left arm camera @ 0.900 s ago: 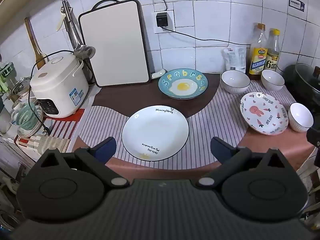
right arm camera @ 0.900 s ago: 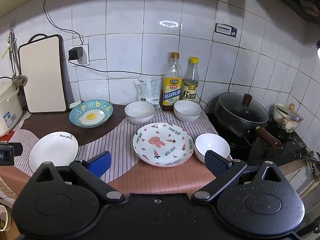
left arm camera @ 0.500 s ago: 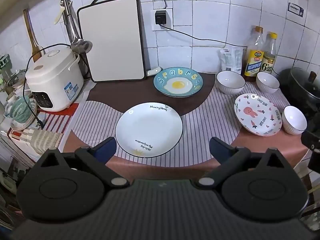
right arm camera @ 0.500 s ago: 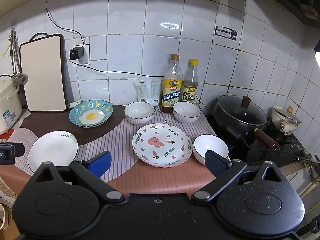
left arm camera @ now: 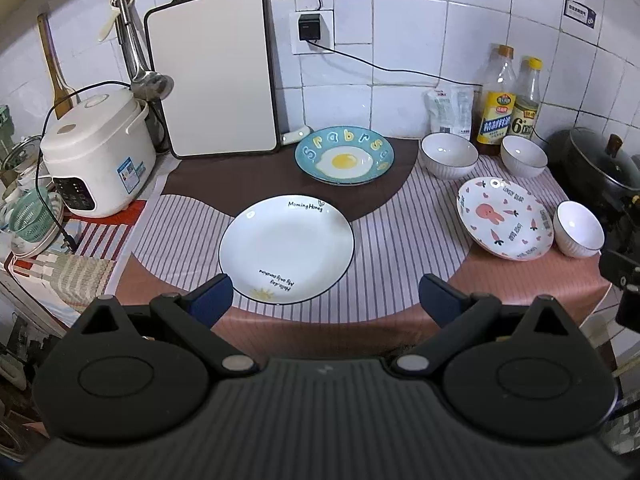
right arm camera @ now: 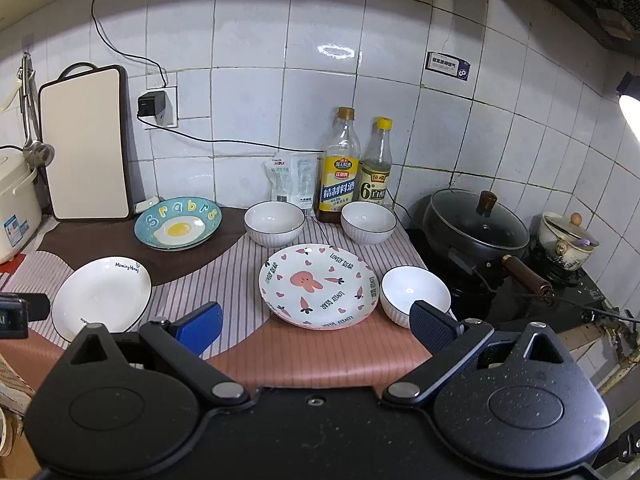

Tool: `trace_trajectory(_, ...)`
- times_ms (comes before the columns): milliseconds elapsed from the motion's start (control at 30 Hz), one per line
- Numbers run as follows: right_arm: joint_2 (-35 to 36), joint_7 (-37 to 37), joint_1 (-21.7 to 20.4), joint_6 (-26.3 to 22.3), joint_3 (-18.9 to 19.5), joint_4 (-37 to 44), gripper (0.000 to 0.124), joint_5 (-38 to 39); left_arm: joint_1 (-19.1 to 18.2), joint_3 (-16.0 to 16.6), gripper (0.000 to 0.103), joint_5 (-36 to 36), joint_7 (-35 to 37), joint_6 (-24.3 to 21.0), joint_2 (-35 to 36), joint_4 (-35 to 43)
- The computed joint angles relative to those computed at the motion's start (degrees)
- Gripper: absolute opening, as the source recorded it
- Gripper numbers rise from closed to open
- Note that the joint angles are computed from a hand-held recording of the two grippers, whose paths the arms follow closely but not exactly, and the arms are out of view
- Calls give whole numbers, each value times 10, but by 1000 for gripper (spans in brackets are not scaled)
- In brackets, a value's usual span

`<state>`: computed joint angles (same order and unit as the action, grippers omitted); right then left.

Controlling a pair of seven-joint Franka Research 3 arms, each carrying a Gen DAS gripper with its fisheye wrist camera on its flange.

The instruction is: Organize plates and bowls

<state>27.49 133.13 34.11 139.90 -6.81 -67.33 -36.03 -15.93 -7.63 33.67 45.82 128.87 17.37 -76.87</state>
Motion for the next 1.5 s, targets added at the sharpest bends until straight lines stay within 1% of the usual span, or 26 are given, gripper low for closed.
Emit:
trace_trajectory(467,-8,10,0,15,-2,-20,101,-15,1,-3,101,0,9,17,-5,-18)
trace_trajectory(600,-9,13,2,19,-3,-24,101,-21,-3,-1,101,13,4,22,-7,-24)
trace_trajectory(867,-10,24,6,20,-5,-29,101,-37,2,-4,101,-1,7,34,-9,-32)
trace_trajectory(967,-10,33,7,19,-8,-31,101,-45,5,-3,101,-5,-6,51,-13,-44)
trace_trajectory(1133,-13,36,5,21,-4,-38,101,-48,5,-5,101,-5,1,52,-12,-48)
trace_trajectory(1267,-13,37,6,16,-4,-38,101,-53,7,-5,101,-5,0,80,-18,-64)
trace_trajectory(1400,-15,40,8,20,-5,-41,101,-62,4,-5,101,7,0,87,-21,-72)
trace_trajectory(1500,-16,41,7,21,-3,-43,101,-63,7,-7,101,0,5,93,-21,-73)
